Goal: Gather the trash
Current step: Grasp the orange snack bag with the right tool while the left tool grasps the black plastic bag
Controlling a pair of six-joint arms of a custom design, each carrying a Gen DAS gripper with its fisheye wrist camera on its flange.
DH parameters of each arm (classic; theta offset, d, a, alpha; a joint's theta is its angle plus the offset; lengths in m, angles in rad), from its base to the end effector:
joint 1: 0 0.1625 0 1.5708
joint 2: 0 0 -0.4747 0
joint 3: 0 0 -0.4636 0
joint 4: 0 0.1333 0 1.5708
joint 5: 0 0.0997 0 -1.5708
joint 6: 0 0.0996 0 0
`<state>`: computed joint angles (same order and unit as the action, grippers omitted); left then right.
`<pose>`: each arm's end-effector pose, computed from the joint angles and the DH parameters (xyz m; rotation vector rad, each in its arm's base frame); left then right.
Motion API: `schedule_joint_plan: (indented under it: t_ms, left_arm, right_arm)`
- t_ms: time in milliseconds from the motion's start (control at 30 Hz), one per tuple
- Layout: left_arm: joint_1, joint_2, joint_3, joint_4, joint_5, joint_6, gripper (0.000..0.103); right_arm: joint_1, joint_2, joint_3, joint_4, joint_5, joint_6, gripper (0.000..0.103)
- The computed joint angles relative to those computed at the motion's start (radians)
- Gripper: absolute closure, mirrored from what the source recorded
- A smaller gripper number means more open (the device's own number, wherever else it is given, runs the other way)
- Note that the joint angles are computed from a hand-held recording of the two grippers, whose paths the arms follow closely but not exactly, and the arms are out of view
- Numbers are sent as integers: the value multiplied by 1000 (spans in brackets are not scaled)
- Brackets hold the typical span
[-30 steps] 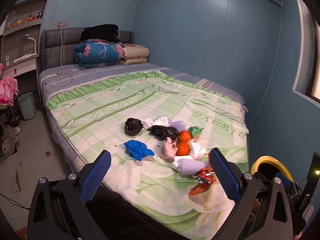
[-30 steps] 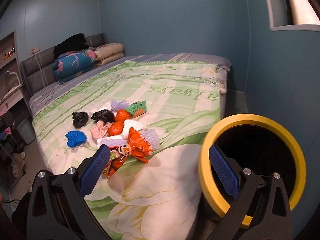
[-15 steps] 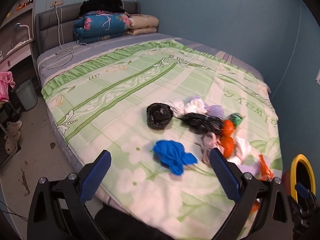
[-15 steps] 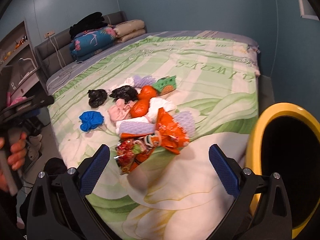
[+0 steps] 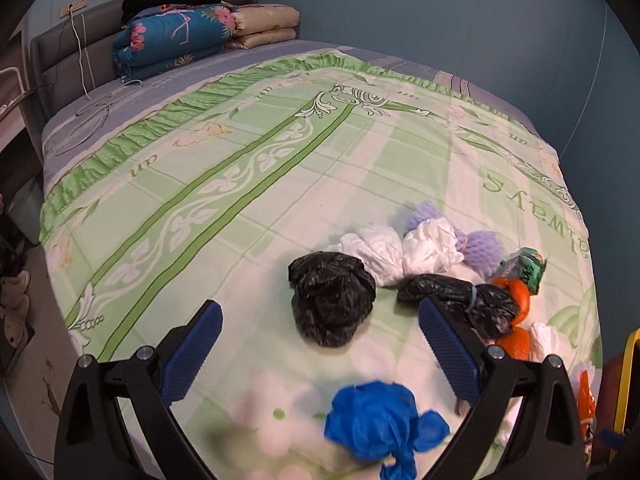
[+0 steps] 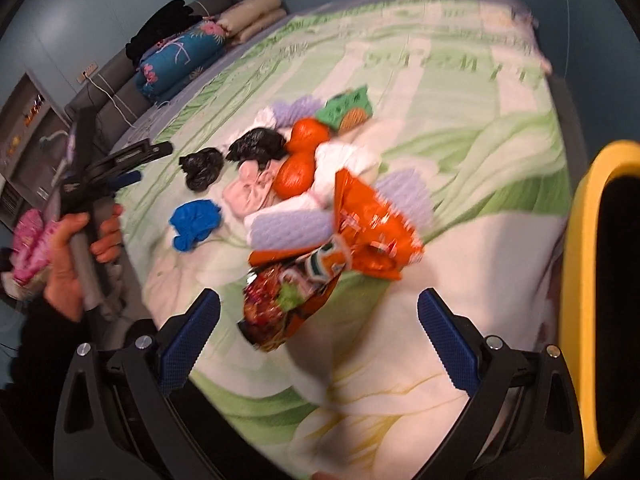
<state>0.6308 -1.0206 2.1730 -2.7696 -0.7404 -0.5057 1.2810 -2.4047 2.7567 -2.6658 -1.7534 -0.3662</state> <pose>-0.3135 -0.4851 0.0810 0.5018 2.3905 -0.7548 0.0466 -0.2469 0.3170 0.0066 -2.5998 0.8816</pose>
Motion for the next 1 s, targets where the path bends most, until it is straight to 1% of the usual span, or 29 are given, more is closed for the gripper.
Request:
schedule_joint_plan:
  t_ms: [67,100,167,233,267,300,367,433,467,500,600,633,667,700,767,800,933,1000]
  left_arm:
    - [26,19,-18,-19,-30,21,8]
    - [37,28,-25,-33,-47,34,8]
    - [52,42,-35,-55,-72,54,8]
    - [63,62,-50,-60,-76,65,8]
    - [70,72,-58,-67,-86,78,8]
    - [76,77,-63,-69,-95,85,8]
    - [91,92,-77,-65,-117,86,8]
    - [107,107,-93,-63,-151,83,10]
    - [112,113,-97,-64,-162,82,13]
    - [115,121,-101,-67,-175,80,15]
    - [119,139,-105,-77,-193,93,24]
    - [121,143,-106,-77,-195,96,30]
    - [123,147,-107,-75,-199,92,38]
    - [128,149,-109,-75,-210,85,43]
    - [136,148,-108,-74,-223,63,56]
    - [139,147,-106,-81,-228,57,56]
    - [133,145,-97,-102,-219,50,66]
    - [126,141,-87,-114,-213,48,67]
  right_arm:
    - [-66,-31,-22,114,91,22,8]
    - [-120,-46,-39,190,162,34,8]
    - [-186,-53,-63,292,257,41,9]
    - [-245,-48,-82,361,339,53,10]
    - [-261,-39,-91,377,368,57,15]
    - [-254,-35,-93,373,368,64,17]
    - [-238,-18,-95,341,363,83,19]
    - [-241,7,-99,332,364,106,21]
    - [-253,17,-101,337,371,111,24]
    - [-258,27,-105,343,372,116,32]
    - [-270,38,-103,339,371,124,41]
    - [-275,43,-104,342,374,120,42]
    - [-276,45,-104,346,374,119,45]
    - [-271,55,-106,344,370,119,51]
    - [-268,62,-104,341,364,112,55]
    - [-268,60,-102,340,363,105,59]
    - [-250,52,-96,324,341,88,63]
    - [-237,45,-93,317,329,82,66]
